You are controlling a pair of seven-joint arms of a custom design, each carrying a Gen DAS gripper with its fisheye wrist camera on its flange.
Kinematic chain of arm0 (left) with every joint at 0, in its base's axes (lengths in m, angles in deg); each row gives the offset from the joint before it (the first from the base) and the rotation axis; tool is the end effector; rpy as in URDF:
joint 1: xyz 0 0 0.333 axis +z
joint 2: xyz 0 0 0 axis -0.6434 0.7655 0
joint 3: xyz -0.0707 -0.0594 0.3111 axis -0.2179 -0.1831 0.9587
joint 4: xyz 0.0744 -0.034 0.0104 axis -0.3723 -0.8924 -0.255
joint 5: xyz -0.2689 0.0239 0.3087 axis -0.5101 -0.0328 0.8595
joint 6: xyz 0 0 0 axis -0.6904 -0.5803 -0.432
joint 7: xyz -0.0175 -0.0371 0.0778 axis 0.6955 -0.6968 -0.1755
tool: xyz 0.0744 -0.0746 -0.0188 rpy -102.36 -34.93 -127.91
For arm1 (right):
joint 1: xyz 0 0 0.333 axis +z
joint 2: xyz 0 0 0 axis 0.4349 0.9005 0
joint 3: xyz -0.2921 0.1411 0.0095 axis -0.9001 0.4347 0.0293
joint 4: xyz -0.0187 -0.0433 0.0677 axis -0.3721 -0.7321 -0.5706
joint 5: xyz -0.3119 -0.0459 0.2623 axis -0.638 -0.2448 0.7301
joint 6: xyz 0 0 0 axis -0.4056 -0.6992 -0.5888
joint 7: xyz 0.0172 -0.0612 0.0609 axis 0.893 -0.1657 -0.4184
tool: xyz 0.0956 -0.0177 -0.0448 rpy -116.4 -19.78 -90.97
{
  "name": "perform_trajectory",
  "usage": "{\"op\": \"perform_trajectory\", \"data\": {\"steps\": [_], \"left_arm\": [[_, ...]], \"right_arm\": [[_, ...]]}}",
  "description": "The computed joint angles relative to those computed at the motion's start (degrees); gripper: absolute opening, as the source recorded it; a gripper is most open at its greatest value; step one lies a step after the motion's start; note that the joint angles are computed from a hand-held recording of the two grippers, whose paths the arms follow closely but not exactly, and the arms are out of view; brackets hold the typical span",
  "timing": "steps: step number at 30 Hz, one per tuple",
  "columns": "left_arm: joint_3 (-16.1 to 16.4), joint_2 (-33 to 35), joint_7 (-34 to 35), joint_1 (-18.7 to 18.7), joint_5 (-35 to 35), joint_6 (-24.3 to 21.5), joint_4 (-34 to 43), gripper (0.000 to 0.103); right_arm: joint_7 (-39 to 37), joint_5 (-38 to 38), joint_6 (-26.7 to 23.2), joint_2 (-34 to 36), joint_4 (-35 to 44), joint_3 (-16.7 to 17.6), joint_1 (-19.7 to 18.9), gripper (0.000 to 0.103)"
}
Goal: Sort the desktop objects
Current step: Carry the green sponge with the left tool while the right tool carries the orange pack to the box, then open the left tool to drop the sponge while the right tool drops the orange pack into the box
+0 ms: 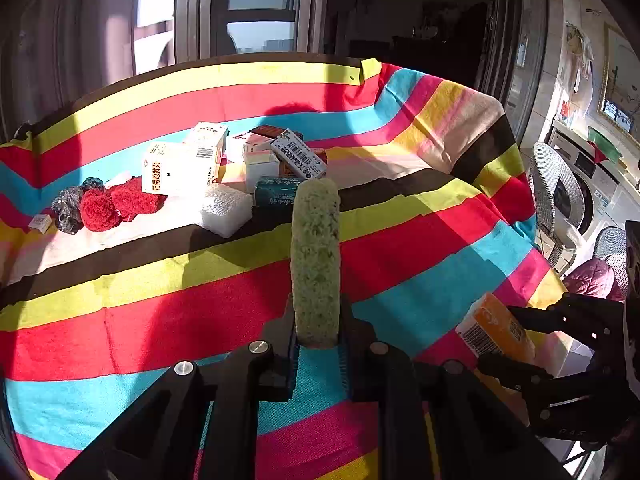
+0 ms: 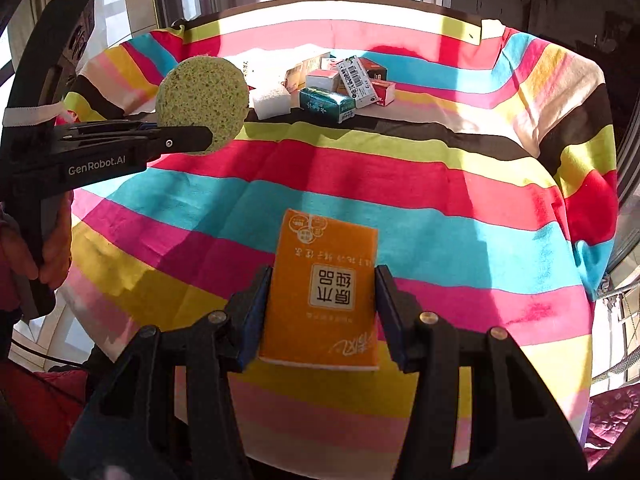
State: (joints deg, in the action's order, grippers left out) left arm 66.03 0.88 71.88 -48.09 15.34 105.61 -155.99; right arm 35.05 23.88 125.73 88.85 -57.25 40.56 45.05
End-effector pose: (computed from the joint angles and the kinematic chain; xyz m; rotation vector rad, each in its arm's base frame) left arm 0.5160 -0.0369 0.5222 -1.7007 1.8534 -0.8625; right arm 0.5622 0.2449 0.5112 -2.1724 1.1231 -0.4267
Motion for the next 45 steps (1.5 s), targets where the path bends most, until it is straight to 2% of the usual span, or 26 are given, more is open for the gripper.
{"op": "perform_trajectory", "data": {"steps": [10, 15, 22, 26, 30, 35, 38, 40, 41, 42, 44, 45], "left_arm": [[-3.4, 0.7, 6.0, -5.6, 0.1, -3.6, 0.6, 0.017], [-5.4, 1.4, 10.3, -9.0, -0.8, -4.8, 2.0, 0.017], [-8.3, 4.5, 20.0, -14.3, -7.0, -10.0, 6.3, 0.017], [-11.3, 6.8, 23.0, -15.1, -7.9, -13.4, 8.8, 0.017], [-14.3, 9.7, 23.0, -14.7, -5.6, -15.7, 10.9, 0.017], [-16.8, 12.6, 22.4, -14.6, -4.5, -18.0, 12.6, 0.017], [-17.9, 13.9, 22.9, -14.6, -4.3, -17.9, 13.5, 0.018], [-18.3, 14.4, 22.0, -14.4, -3.2, -17.8, 13.9, 0.023], [-18.4, 14.3, 21.3, -14.2, -2.5, -17.7, 13.8, 0.035], [-18.4, 14.1, 20.7, -14.1, -2.0, -17.2, 13.5, 0.051], [-18.3, 13.3, 20.5, -13.9, -2.2, -15.8, 12.6, 0.065], [-18.1, 12.8, 20.7, -13.8, -2.4, -15.3, 12.1, 0.066]], "right_arm": [[8.0, -4.3, 3.5, -8.3, -10.8, -1.2, -3.0, 0.054], [14.0, -7.6, 5.7, -13.4, -16.0, -1.6, -6.1, 0.054], [25.6, -14.8, 4.9, -20.8, -23.5, -0.5, -15.0, 0.054], [30.7, -18.4, 3.0, -24.6, -27.4, 0.2, -19.8, 0.054], [34.7, -21.4, 1.0, -25.6, -29.2, 0.7, -23.3, 0.054], [37.3, -23.8, 0.7, -25.8, -30.3, 0.2, -25.0, 0.054], [42.3, -29.3, -0.2, -24.9, -29.5, 3.1, -29.3, 0.054], [46.8, -33.3, -1.3, -24.4, -28.7, 4.8, -31.6, 0.056], [48.3, -34.9, -1.9, -24.2, -28.5, 4.8, -32.2, 0.059], [49.1, -36.0, -2.5, -24.1, -28.3, 4.5, -32.1, 0.067], [50.6, -38.0, -2.3, -24.5, -28.6, 4.0, -31.7, 0.078], [50.4, -38.0, -2.2, -24.5, -28.6, 3.2, -30.9, 0.078]]}}
